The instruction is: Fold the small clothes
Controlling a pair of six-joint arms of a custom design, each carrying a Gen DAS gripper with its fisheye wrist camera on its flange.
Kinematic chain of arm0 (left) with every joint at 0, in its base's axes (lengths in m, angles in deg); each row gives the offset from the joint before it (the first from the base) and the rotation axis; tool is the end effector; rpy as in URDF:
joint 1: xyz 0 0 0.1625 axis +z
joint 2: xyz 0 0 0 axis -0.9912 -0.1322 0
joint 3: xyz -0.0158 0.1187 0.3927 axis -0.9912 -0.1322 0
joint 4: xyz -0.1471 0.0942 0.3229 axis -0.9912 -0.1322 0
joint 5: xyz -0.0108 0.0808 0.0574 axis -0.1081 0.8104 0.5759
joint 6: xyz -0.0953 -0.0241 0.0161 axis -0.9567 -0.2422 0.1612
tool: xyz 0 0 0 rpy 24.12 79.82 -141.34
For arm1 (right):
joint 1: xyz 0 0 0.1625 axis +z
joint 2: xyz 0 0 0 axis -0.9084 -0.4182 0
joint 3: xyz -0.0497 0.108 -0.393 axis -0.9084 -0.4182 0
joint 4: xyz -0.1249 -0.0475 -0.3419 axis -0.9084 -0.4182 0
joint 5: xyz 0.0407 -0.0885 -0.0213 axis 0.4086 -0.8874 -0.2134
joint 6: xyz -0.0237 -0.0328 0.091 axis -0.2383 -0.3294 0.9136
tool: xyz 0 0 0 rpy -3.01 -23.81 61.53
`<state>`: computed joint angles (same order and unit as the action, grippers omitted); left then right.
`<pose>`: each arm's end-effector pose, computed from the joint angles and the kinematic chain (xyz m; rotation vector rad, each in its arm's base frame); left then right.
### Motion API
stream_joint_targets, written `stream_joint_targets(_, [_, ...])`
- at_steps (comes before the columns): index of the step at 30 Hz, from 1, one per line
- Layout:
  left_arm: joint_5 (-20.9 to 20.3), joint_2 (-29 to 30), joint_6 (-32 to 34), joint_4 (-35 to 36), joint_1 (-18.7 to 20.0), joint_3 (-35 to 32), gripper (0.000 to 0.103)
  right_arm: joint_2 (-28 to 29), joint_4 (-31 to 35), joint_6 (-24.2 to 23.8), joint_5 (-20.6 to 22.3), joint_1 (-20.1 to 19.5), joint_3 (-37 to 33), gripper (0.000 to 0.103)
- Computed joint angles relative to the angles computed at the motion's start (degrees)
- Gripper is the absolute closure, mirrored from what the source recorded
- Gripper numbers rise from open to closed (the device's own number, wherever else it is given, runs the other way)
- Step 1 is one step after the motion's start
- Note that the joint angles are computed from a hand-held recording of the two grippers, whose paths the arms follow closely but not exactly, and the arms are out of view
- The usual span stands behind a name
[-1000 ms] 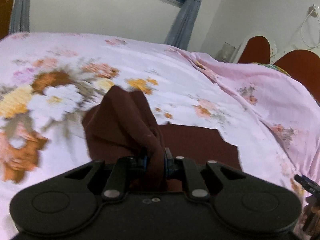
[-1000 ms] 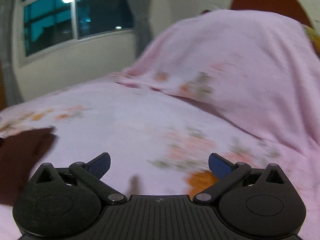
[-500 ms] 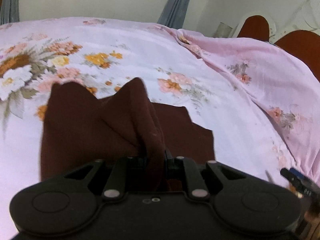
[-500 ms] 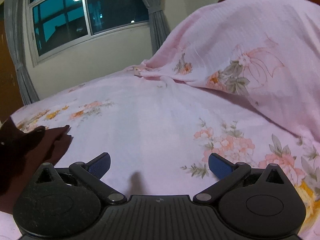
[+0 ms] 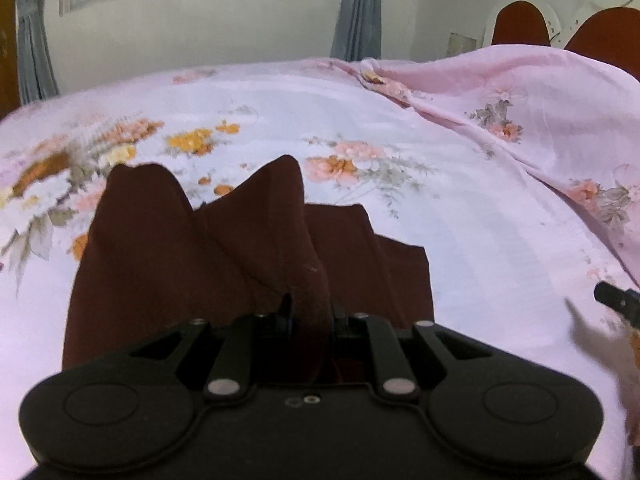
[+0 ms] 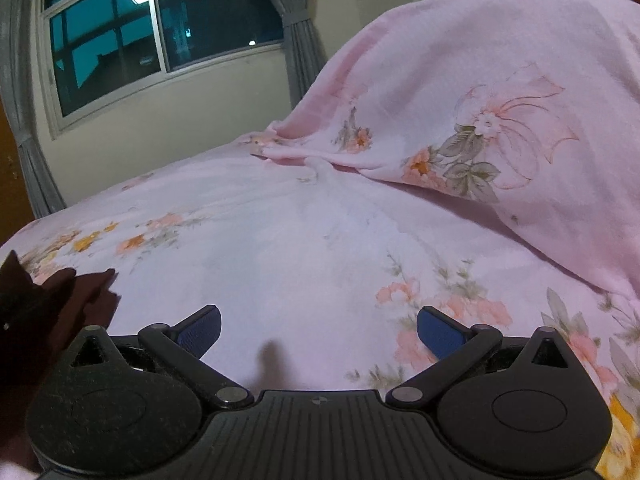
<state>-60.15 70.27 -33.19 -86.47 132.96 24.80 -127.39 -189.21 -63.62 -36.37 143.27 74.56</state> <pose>-0.3828 -0.7786 0.0190 0.7623 2.3461 -0.8171 -0.0284 -0.6454 0.3664 0.0237 -2.1133 1.4191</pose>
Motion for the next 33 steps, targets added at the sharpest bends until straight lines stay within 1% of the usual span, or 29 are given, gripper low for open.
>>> stream_joint_targets(2, [1.05, 0.25, 0.43, -1.88, -0.55, 0.56, 0.09, 0.75, 1.29, -0.25, -0.95, 0.41, -1.75, 0.0])
stream_joint_targets(4, [2.0, 0.36, 2.58, -6.0, -1.3, 1.93, 0.09, 1.33, 2.28, -0.81, -1.63, 0.71, -3.08, 0.0])
stream_joint_targets(5, [1.89, 0.6, 2.67, -5.94, -1.45, 1.61, 0.09, 1.44, 2.43, -0.7, -1.37, 0.7, -3.35, 0.0])
stream_joint_targets(6, [1.48, 1.2, 2.05, -3.95, -1.5, 0.24, 0.09, 1.46, 2.64, -0.46, -1.09, 0.66, -3.49, 0.0])
stream_joint_targets(7, [1.23, 2.48, 1.12, -0.11, -1.42, -2.53, 0.089, 1.5, 2.92, -0.27, -1.01, 0.62, -3.64, 0.0])
stream_joint_targets(9, [2.39, 4.78, 0.88, 4.14, -1.37, -6.23, 0.088, 1.66, 3.13, 0.01, -1.32, 0.58, -3.75, 0.0])
stream_joint_targets(11, [3.1, 5.62, 1.68, 3.37, -1.39, -6.44, 0.088, 1.49, 3.6, 0.93, -1.06, 0.35, -3.48, 0.0])
stream_joint_targets(16, [3.73, 5.34, 2.32, 1.92, -1.61, -5.04, 0.088, 1.05, 2.94, 2.07, 0.14, -0.21, -2.3, 0.0])
stream_joint_targets(18, [4.26, 5.27, 3.72, 0.22, -1.85, -4.33, 0.088, 1.09, 2.68, 2.36, -0.02, -0.26, -2.14, 0.0])
stream_joint_targets(19, [4.27, 5.51, 3.23, 0.75, -1.85, -4.83, 0.085, 1.08, 2.66, 2.5, 0.1, -0.32, -2.02, 0.0])
stream_joint_targets(21, [4.03, 6.06, 1.11, 2.39, -1.76, -6.16, 0.085, 1.0, 3.02, 2.66, 0.18, -0.4, -1.86, 0.0])
stream_joint_targets(23, [4.94, 7.23, 2.6, 2.8, -2.12, -7.83, 0.084, 1.02, 3.02, 2.56, 0.02, -0.37, -1.75, 0.0])
stream_joint_targets(26, [5.88, 8.08, 6.28, 1.08, -2.56, -7.98, 0.084, 0.84, 2.91, 2.55, 0.39, -0.51, -1.45, 0.0])
stream_joint_targets(33, [6.76, 10.01, 6.72, 2.86, -2.7, -11.46, 0.084, 0.88, 2.77, 2.93, 0.54, -0.64, -1.28, 0.0])
